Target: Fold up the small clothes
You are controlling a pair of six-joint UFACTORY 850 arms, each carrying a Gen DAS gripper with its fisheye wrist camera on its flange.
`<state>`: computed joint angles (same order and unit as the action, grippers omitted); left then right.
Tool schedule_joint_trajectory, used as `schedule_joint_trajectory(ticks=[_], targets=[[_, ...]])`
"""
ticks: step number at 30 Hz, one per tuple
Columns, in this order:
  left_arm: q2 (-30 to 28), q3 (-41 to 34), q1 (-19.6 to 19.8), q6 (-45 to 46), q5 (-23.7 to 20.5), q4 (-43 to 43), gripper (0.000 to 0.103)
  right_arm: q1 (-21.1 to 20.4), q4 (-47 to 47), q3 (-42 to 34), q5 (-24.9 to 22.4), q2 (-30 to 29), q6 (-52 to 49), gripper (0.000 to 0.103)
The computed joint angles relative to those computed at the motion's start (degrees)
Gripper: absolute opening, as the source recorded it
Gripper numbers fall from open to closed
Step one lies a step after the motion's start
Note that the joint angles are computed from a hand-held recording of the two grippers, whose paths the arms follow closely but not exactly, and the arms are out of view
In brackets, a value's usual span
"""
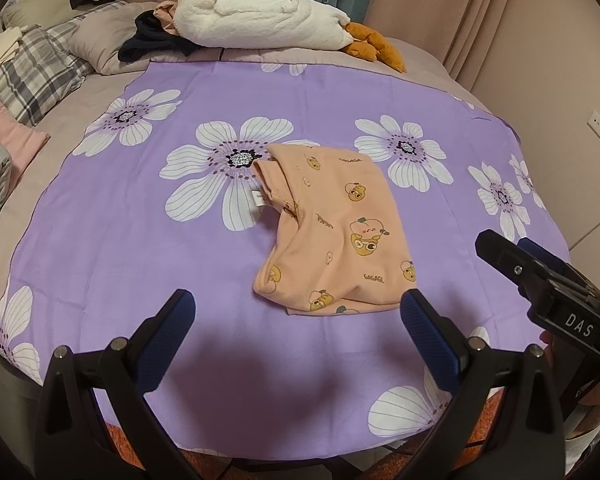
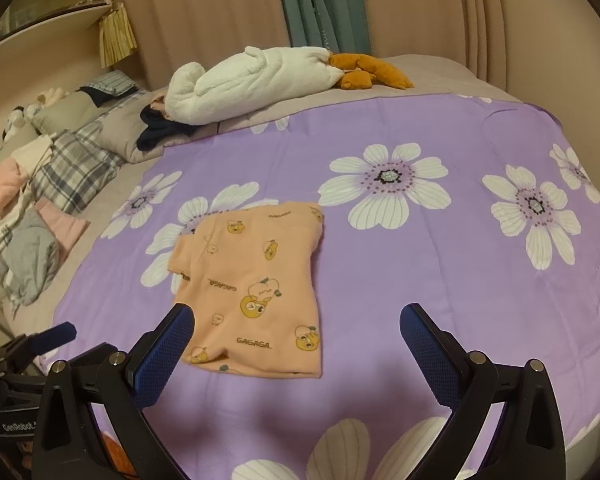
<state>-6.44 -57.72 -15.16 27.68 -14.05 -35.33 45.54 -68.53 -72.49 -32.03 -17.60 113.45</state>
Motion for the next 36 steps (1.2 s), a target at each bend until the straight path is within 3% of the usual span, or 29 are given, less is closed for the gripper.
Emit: schedule_joint_trajectory(ticks=[12,18,29,36], targets=[[-0.14,0.06,0.43,1.69,-0.60,-2.01,0.103,-0.08,0.36,-0.06,0.12,-0.18,-0.29,0.102],[-0.59,-0.27,1.34,5.89,-2.80,-7.08,0.103,-0.08,0.94,-0.09,0.18,-0.19,-0.94,0.102],[-0.15,0.19,0.42,-0.59,0.28,0.14,0.103,-0.35,0.62,0.33,1.75,0.08,-0.39,0.102],[-0.03,0.21,0.69,2.49,-0.30,-2.85,0.103,-0.35,1.00,0.25,1.49,0.09,-0.81,0.102]])
